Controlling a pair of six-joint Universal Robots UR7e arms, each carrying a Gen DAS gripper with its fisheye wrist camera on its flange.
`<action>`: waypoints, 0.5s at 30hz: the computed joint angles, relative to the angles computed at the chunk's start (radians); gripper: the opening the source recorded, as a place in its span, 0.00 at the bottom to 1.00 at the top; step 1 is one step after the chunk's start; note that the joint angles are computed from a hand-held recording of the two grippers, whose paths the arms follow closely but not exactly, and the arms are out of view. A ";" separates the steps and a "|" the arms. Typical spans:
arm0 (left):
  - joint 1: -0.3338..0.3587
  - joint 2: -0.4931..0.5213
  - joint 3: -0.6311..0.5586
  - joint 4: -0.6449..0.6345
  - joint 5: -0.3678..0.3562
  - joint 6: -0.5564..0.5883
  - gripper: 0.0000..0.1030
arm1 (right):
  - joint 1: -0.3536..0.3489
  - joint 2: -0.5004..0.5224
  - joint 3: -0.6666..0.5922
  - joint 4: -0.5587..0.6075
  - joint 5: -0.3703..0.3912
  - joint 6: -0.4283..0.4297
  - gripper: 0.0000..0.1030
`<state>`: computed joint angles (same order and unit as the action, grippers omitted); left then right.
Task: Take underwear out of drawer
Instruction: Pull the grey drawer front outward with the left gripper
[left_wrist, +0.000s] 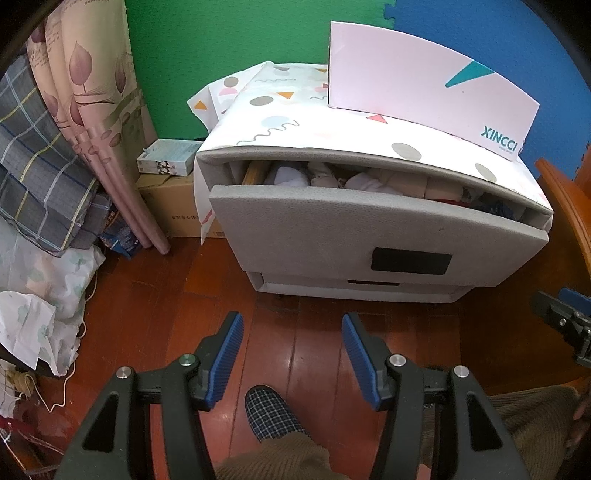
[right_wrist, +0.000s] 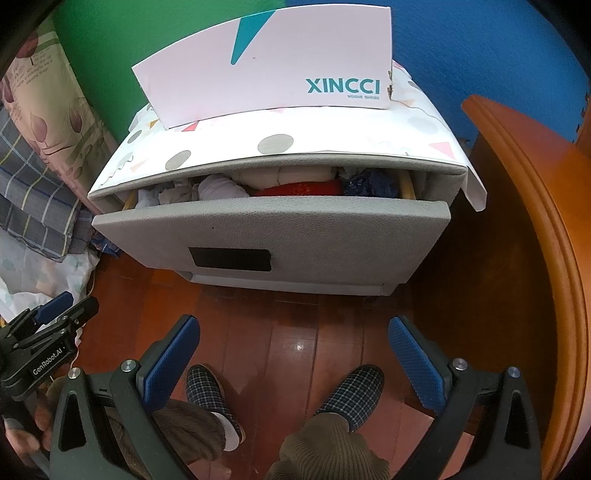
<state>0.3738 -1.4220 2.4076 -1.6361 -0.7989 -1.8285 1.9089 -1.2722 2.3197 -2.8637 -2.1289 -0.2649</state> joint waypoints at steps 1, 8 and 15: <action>0.001 -0.003 0.000 -0.002 0.000 0.003 0.55 | -0.004 -0.002 0.000 0.001 0.004 0.000 0.98; 0.011 -0.051 0.013 -0.046 0.020 0.013 0.55 | -0.022 -0.020 0.002 0.006 0.022 -0.004 0.98; 0.044 -0.191 0.101 -0.338 0.092 0.118 0.55 | -0.053 -0.043 -0.001 0.034 0.074 0.017 0.98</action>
<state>0.4176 -1.6125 2.5088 -1.9740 -0.7066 -1.7103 1.8555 -1.3152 2.3185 -2.8299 -2.0549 -0.2480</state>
